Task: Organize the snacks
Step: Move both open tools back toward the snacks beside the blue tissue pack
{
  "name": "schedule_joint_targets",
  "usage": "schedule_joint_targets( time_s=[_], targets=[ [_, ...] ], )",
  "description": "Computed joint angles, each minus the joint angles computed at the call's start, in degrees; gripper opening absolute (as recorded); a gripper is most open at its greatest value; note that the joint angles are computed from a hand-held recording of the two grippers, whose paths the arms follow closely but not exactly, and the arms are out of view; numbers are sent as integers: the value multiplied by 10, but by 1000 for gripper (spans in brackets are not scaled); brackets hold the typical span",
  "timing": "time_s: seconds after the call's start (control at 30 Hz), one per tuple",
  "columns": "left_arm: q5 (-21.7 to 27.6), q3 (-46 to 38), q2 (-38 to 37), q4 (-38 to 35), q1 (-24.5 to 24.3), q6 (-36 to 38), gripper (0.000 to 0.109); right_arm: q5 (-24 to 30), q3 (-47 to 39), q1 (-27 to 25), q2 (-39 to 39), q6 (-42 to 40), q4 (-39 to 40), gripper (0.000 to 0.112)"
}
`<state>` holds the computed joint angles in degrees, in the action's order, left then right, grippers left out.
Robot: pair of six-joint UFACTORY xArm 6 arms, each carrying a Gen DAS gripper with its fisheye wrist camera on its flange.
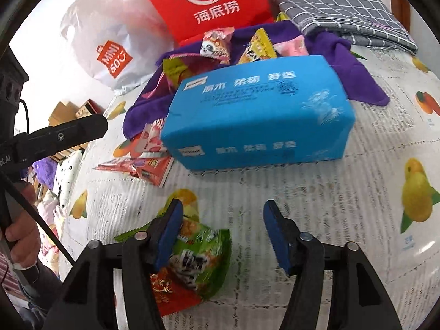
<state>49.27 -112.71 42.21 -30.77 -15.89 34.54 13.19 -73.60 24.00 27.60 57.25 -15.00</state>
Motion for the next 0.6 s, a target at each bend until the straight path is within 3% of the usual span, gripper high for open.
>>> schedule_joint_targets(
  time_s=[0.1,0.2,0.3,0.37,0.43,0.6],
  targets=[
    [1,10,-3,-3,1,6,65,-3,-15,0,13,15,-14,70],
    [4,14,-2,-7,2,8,65,-11,-27,-3,27,11,7,70],
    [3,20,-4,-11,4,12,65,-7,-39,-5,34,38,-19,68],
    [4,22,-4,-14,6,13,65,-17,-39,-5,35,26,-10,53],
    [8,23,-4,-19,8,15,65,-17,-39,-4,34,-3,17,29],
    [15,25,-3,-30,11,14,65,-2,-30,-2,23,-19,11,7]
  ],
)
